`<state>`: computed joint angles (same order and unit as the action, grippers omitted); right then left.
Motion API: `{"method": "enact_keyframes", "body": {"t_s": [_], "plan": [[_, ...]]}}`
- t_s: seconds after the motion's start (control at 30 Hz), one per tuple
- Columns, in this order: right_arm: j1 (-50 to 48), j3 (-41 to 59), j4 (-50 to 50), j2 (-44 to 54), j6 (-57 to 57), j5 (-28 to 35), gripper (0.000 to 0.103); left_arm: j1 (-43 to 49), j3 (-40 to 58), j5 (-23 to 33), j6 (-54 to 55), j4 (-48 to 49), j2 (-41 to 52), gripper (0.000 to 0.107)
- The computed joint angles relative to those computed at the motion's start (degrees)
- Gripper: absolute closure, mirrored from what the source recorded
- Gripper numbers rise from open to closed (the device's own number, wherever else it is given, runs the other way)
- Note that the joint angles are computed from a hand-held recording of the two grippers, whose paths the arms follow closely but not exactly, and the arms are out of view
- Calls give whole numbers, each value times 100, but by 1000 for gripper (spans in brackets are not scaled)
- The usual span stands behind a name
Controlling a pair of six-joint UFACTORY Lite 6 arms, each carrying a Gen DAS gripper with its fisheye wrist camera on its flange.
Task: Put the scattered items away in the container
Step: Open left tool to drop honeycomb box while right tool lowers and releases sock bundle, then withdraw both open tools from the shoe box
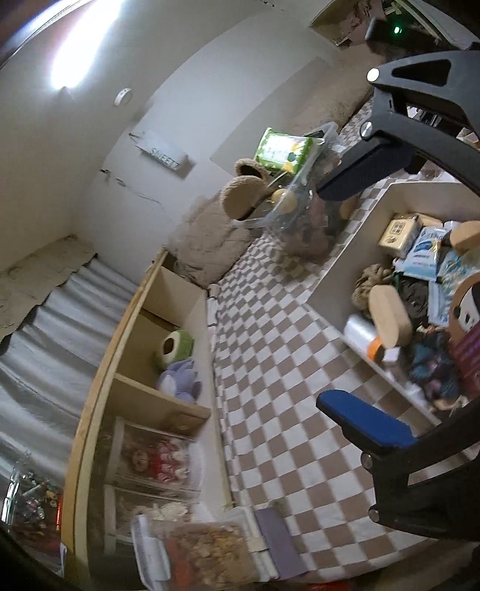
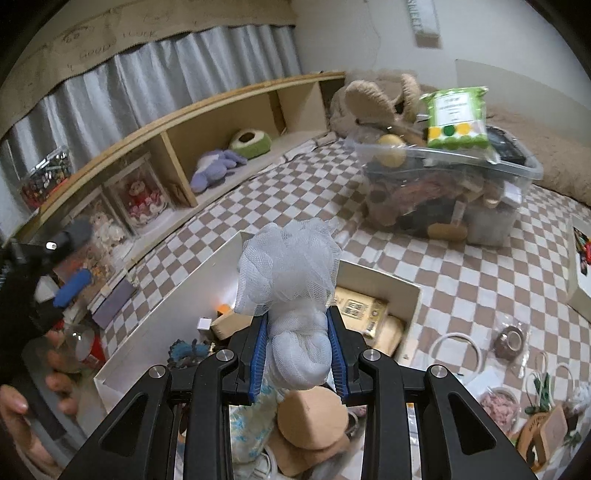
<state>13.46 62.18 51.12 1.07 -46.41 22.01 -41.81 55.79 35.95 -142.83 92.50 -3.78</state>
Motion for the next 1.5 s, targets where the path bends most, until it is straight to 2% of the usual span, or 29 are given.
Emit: {"method": "enact_keyframes", "body": {"t_s": [0.07, 0.1, 0.13, 0.2, 0.4, 0.57, 0.7, 0.8, 0.9, 0.93, 0.97, 1.0, 1.03, 1.13, 1.5], "plan": [[21, 383, 68, 386, 67, 313, 72, 252, -261, -343, -331, 397, -264, 4], [-14, 676, 217, 701, 114, 659, 72, 373, -359, -462, -439, 491, -362, 4], [-23, 959, 361, 1015, 188, 962, 72, 414, -426, -477, -503, 526, -422, 4], [91, 1363, 334, 1447, 432, 1172, 72, 522, -519, -455, -494, 461, -518, 4], [488, 2549, 365, 2653, 1262, 1437, 72, 914, -916, -809, -982, 864, -865, 4], [651, 3499, 390, 3533, 1947, 1566, 72, 1031, -1141, -669, -948, 778, -1067, 4], [738, 4309, 166, 4231, 2614, 1659, 72, 1184, -1259, -848, -1169, 1006, -1164, 4], [852, 4843, -288, 4663, 3257, 1565, 72, 1091, -1162, -644, -733, 674, -1065, 4], [881, 5207, -188, 5017, 3372, 1592, 72, 999, -1072, -452, -376, 438, -985, 4], [880, 5224, -44, 5063, 3305, 1587, 70, 1001, -1076, -461, -374, 452, -986, 4], [868, 5124, 219, 5048, 3135, 1533, 46, 1020, -1083, -489, -386, 481, -992, 4], [854, 4980, 503, 4987, 2935, 1463, 9, 1038, -1089, -504, -392, 497, -997, 4], [847, 4812, 763, 4883, 2701, 1370, 0, 1036, -1091, -492, -382, 485, -996, 4], [860, 4649, 732, 4666, 2644, 1205, 0, 1054, -1069, -495, -355, 448, -978, 4], [747, 4060, 1108, 3969, 2134, 1313, 0, 936, -1056, -308, -166, 301, -1037, 4]]}}
